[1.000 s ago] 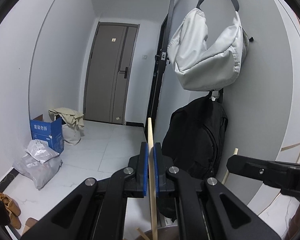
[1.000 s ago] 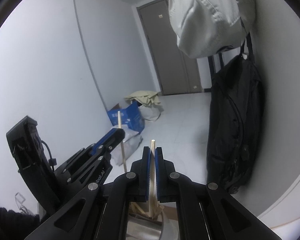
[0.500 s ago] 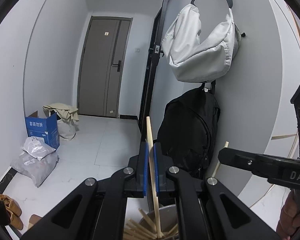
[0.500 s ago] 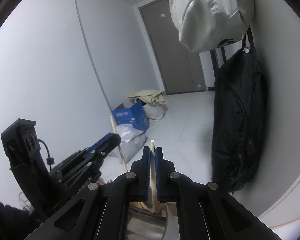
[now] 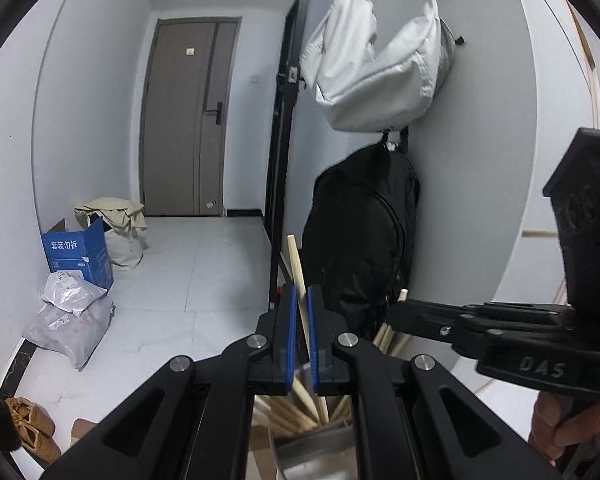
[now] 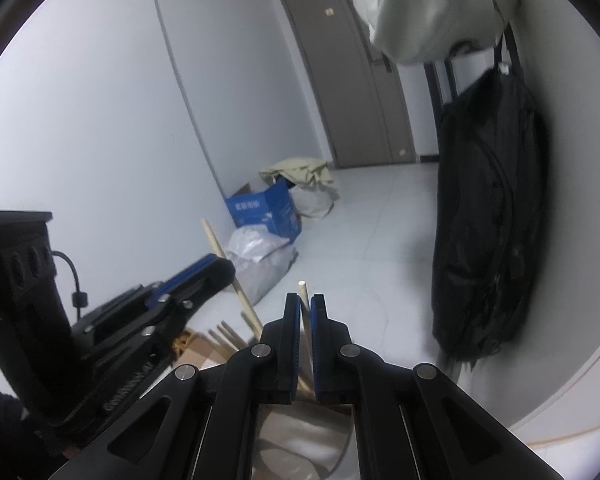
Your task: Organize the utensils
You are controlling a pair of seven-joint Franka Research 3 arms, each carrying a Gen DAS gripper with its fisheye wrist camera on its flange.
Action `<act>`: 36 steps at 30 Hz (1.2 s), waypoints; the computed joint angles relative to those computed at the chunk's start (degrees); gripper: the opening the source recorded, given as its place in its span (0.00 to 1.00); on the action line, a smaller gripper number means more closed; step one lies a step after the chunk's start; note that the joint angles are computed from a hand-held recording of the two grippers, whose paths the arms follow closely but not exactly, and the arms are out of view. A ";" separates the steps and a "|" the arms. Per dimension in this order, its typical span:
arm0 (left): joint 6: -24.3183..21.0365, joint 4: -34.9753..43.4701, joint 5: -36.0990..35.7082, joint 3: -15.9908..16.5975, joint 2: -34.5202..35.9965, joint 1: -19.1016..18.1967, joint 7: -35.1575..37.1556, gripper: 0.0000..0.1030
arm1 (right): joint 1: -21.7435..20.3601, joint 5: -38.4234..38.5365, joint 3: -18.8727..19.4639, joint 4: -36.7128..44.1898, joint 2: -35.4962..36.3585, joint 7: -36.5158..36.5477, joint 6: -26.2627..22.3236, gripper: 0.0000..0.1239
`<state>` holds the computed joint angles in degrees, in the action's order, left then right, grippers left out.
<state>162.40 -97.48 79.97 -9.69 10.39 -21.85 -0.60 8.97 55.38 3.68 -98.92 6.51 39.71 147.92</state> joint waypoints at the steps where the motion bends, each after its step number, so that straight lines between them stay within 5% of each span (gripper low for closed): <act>1: 0.15 -0.35 -1.03 -0.14 -0.19 0.15 1.25 0.01 | 0.05 -0.31 -0.03 -0.38 -0.10 0.32 0.08 0.03; 9: 0.48 -3.28 -19.26 -1.91 -2.17 1.60 17.83 0.01 | 0.23 -2.01 -0.67 -4.04 -2.37 2.94 0.55 0.11; 12: -0.06 -4.88 -24.29 -2.32 -4.05 1.75 21.75 0.09 | 0.57 -1.22 -0.96 -6.29 -4.59 3.56 2.64 0.30; 13: -0.28 -5.54 -24.81 -2.33 -4.83 1.74 21.79 0.14 | 0.64 0.30 -1.12 -7.26 -5.67 2.94 3.18 0.34; 15: -0.84 -7.23 -25.83 -2.56 -6.88 2.00 21.40 0.48 | 1.07 2.55 -1.57 -9.57 -8.07 2.33 4.76 0.41; 16: -0.89 -7.96 -25.47 -2.67 -7.78 2.22 20.41 0.54 | 1.38 3.08 -1.81 -10.84 -9.35 2.28 5.61 0.49; 23: -6.20 -11.43 -24.00 -5.81 -13.50 3.46 18.04 0.61 | 4.52 6.30 -3.68 -17.83 -16.76 0.59 9.51 0.58; 26: -7.92 -12.90 -23.90 -7.18 -15.92 3.92 17.11 0.74 | 6.33 7.79 -4.38 -21.20 -20.48 -0.26 11.00 0.61; 36: -17.71 -15.65 -26.78 -11.48 -21.48 4.34 14.00 0.89 | 17.48 18.54 -7.03 -32.91 -34.09 -13.18 24.85 0.70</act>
<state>144.69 -113.13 53.20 -21.17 -11.09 -17.51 13.40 26.44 73.92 -3.35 -131.83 -27.57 26.53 172.77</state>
